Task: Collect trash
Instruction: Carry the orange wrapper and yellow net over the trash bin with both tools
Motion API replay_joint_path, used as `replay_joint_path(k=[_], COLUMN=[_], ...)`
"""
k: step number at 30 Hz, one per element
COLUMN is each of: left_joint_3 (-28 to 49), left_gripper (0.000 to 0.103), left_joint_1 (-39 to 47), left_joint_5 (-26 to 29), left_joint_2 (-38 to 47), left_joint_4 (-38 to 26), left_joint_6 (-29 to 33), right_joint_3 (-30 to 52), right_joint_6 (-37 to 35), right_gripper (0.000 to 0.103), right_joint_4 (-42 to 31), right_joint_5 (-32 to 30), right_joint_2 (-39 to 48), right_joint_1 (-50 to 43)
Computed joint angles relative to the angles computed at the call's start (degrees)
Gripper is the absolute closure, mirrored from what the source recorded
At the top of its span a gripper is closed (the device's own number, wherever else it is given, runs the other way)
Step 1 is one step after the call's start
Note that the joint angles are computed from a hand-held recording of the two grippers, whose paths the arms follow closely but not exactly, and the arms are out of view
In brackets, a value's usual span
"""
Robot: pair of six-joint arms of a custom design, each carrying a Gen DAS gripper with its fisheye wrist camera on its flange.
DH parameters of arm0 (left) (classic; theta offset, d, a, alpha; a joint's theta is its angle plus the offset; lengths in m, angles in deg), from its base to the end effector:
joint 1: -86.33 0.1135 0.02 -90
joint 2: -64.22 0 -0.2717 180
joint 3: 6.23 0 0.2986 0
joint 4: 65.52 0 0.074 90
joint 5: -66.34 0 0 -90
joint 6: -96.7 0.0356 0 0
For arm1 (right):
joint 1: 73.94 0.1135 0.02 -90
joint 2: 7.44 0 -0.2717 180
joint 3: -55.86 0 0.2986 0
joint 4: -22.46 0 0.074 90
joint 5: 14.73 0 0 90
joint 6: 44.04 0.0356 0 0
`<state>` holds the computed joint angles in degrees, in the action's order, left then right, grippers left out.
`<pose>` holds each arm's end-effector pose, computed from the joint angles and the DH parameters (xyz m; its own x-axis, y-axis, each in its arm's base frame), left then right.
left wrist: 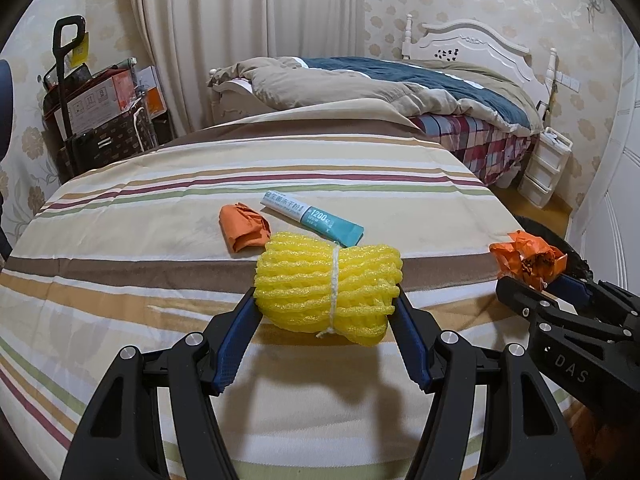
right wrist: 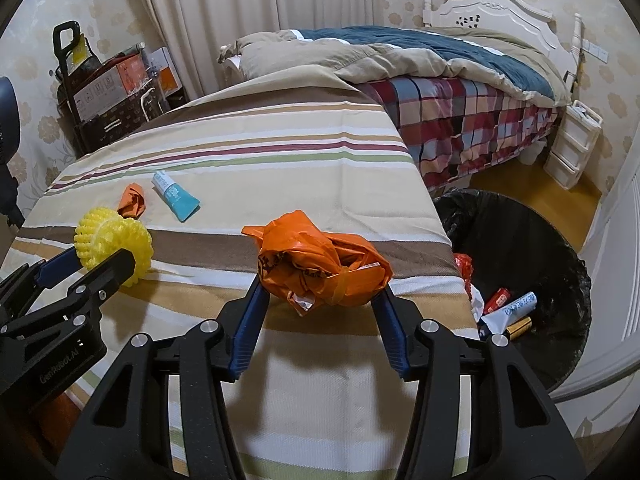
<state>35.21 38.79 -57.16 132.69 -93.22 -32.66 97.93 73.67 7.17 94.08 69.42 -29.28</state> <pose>0.1807 -0.1683 0.1459 -0.6798 -0.0404 -0.7322 -0.0402 0.9990 -0.0178 0.2019 0.1834 0.1251 -0.7239 -0.0965 -0.6831 -0.2051 0.9755 0.0795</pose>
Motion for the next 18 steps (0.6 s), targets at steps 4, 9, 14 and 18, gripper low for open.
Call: replay_joint_path(k=[4, 9, 14, 18], left_joint_3=[-0.34, -0.29, 1.17, 3.01], left_gripper=[0.040, 0.040, 0.040, 0.040], left_joint_1=[-0.25, -1.65, -3.02, -4.38], left_joint_5=[-0.35, -0.80, -1.05, -1.31], left_joint_2=[-0.43, -0.69, 0.46, 2.29], left_joint_4=[0.18, 0.11, 0.19, 0.79], left_joint_6=[0.15, -0.69, -0.58, -0.17], right_joint_3=[-0.37, -1.42, -3.41, -5.33], right_joint_6=[0.37, 0.91, 0.69, 0.17], right_gripper=[0.052, 0.052, 0.052, 0.052], right_joint_4=[-0.04, -0.86, -2.41, -4.12], right_joint_5=[0.12, 0.57, 1.01, 1.01], right_joint_2=[-0.66, -3.30, -7.95, -12.26], right_joint_1=[0.12, -0.27, -2.34, -5.24])
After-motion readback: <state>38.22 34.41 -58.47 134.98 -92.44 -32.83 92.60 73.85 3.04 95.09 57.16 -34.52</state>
